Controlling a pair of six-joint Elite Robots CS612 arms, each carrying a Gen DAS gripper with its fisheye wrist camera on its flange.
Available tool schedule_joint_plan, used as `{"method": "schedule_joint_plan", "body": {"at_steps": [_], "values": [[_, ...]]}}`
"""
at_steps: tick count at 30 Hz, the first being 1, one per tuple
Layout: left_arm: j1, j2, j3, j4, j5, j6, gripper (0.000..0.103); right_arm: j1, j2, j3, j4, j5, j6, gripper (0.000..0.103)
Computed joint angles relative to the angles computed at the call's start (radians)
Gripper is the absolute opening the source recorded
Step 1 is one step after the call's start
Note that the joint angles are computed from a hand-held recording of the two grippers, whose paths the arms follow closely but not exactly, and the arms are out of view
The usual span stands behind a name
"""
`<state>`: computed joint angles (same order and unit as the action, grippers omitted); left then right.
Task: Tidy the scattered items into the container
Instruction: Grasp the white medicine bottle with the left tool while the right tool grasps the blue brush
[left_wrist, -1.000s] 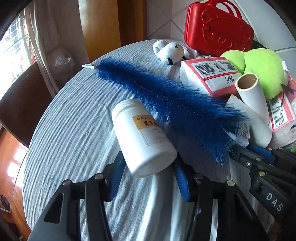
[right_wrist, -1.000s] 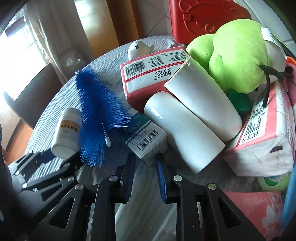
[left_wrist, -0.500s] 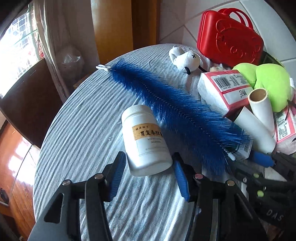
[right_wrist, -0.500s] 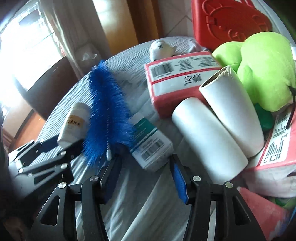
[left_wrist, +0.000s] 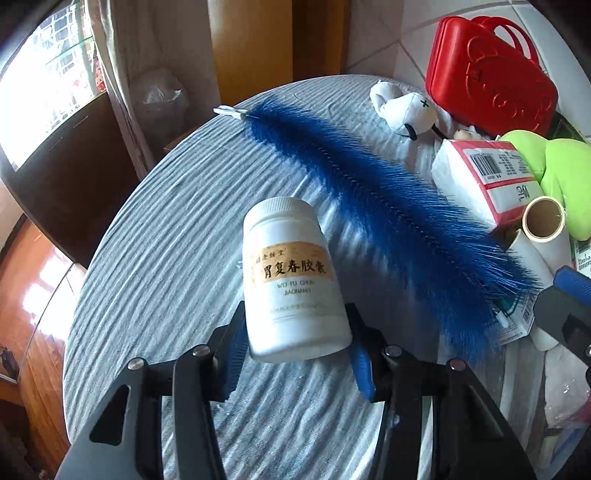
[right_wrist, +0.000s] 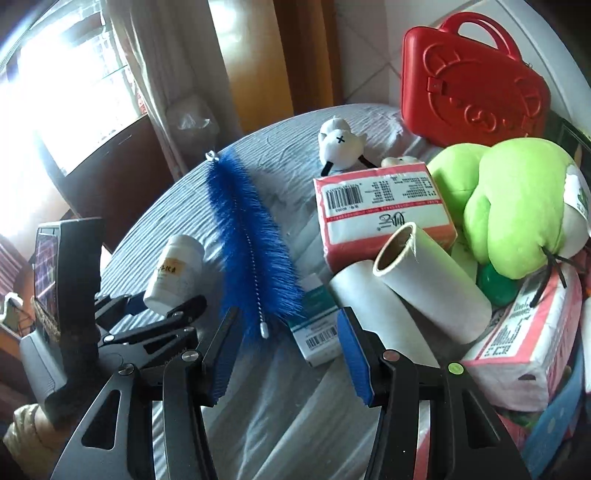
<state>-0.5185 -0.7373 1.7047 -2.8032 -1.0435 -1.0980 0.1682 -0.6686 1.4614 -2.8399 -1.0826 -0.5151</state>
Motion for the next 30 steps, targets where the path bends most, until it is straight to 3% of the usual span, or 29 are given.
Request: {"method": "schedule_joint_plan", "body": {"at_steps": [7, 12, 18, 27, 28, 30], "values": [[0.037, -0.019, 0.017, -0.011, 0.070, -0.007, 0.047, 0.047, 0.023, -0.064, -0.002, 0.022, -0.031, 0.052], [0.081, -0.004, 0.002, -0.037, 0.050, 0.035, 0.047, 0.098, 0.099, -0.193, 0.093, -0.055, -0.014, 0.052], [0.105, 0.025, -0.015, -0.061, 0.004, 0.080, 0.046, 0.131, 0.186, -0.321, 0.217, -0.172, 0.019, 0.053], [0.104, 0.025, -0.007, -0.095, 0.002, 0.090, 0.046, 0.143, 0.188, -0.296, 0.140, -0.230, 0.041, 0.057], [0.103, 0.024, -0.004, -0.100, -0.003, 0.096, 0.046, 0.143, 0.186, -0.293, 0.139, -0.236, 0.043, 0.055], [0.098, 0.022, 0.000, -0.109, -0.009, 0.100, 0.046, 0.142, 0.180, -0.286, 0.141, -0.239, 0.045, 0.029]]}}
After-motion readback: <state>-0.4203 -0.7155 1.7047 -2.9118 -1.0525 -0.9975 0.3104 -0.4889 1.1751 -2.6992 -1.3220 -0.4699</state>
